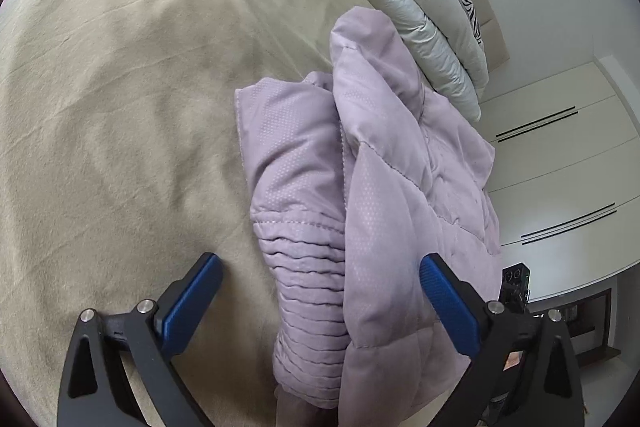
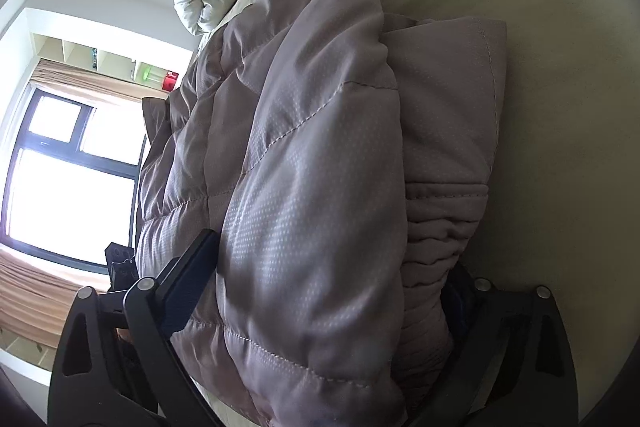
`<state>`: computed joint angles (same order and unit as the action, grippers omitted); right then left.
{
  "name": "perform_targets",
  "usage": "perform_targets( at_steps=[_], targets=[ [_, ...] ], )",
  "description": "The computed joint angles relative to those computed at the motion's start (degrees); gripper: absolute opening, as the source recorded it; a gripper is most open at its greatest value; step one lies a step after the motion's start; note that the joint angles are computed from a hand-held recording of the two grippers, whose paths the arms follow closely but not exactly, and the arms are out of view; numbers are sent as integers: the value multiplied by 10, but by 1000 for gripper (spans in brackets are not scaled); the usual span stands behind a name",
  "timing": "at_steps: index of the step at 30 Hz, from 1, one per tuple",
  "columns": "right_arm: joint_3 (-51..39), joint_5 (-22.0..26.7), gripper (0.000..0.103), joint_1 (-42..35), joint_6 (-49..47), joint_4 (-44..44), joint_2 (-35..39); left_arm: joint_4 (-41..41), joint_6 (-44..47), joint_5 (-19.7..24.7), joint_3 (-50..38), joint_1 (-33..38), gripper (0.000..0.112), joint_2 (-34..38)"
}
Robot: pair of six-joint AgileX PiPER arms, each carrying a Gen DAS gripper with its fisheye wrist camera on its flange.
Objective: Fold large clothes
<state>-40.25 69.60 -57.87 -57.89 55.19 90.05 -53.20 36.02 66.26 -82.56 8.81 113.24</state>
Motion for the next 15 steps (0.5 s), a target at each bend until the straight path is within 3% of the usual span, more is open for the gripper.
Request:
perform_targets(
  at_steps=[3, 7, 11, 15],
  targets=[
    [-1, -8, 80, 7, -9, 12, 7, -17, -10, 27, -16, -10, 66, 19],
    [15, -19, 60, 8, -15, 6, -35, -1, -7, 7, -12, -23, 38, 2],
    [28, -41, 40, 30, 13, -14, -128, 14, -18, 2, -4, -30, 28, -32],
    [31, -11, 33, 19, 41, -34, -219, 6, -3, 14, 36, -11, 24, -87]
  ],
)
